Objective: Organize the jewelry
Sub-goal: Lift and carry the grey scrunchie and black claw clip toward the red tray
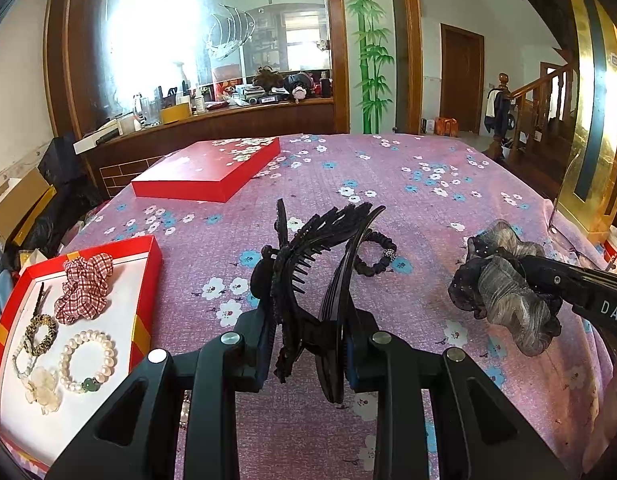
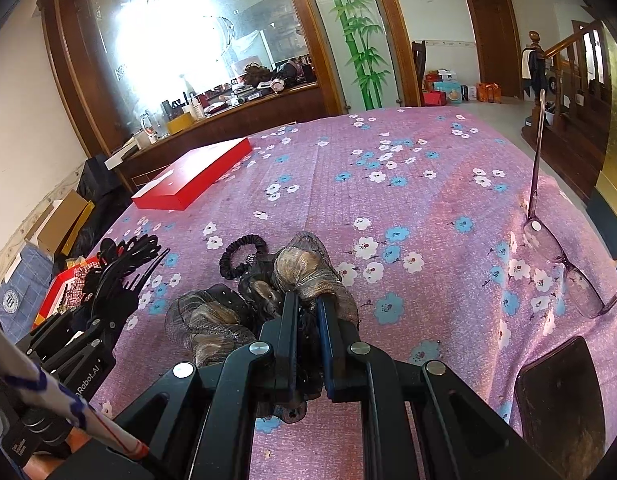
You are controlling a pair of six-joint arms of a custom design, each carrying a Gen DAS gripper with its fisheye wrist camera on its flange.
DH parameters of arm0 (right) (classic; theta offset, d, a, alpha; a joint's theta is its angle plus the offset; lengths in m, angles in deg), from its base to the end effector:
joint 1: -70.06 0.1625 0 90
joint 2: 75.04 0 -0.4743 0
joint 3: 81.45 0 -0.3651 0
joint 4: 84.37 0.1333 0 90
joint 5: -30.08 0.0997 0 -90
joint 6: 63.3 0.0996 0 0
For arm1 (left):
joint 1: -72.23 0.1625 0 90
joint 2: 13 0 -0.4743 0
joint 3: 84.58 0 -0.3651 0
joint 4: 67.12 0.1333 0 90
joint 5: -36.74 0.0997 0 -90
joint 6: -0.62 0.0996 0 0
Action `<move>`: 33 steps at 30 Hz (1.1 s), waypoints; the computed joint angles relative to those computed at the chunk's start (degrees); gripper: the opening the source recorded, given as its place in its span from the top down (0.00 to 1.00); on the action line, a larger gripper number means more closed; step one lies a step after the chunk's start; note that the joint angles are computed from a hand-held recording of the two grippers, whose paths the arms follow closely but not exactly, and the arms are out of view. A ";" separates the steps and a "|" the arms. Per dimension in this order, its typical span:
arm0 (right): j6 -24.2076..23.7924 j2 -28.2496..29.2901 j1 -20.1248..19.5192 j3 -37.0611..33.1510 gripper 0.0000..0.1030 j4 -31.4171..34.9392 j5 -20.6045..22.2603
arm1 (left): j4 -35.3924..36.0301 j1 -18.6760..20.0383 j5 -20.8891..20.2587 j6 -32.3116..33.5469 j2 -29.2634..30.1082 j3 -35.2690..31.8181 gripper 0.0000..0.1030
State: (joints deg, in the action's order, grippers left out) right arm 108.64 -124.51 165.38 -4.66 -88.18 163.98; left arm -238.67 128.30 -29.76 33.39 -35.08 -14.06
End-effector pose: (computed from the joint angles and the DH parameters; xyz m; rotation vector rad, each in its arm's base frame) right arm 0.1250 -0.6498 0.2354 -0.2967 -2.0829 1.3134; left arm -0.3114 -0.7729 0.0456 1.3121 2.2899 -0.7885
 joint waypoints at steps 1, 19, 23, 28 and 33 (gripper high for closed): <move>-0.01 0.03 -0.02 -0.05 0.90 0.07 0.11 | -0.07 0.00 0.00 -0.05 0.00 0.02 0.74; 4.56 -0.93 1.73 1.57 0.90 -0.52 -2.19 | 1.73 0.62 -4.02 -1.62 -5.97 4.37 0.74; 5.36 2.19 3.49 -1.74 0.90 2.60 -4.55 | 2.59 1.88 -4.70 -2.82 -9.25 5.52 0.74; 4.32 8.79 6.34 -10.51 0.89 9.44 -6.85 | 2.98 4.72 -3.76 -4.00 -12.59 5.43 0.74; 1.48 17.16 8.95 -22.90 0.89 18.10 -8.28 | 5.18 8.81 -1.00 -7.34 -14.01 1.66 0.74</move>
State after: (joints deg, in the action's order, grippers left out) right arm 110.13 -107.34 174.33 -27.57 -70.08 155.70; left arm -233.49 137.11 -30.77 26.06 -49.09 -12.41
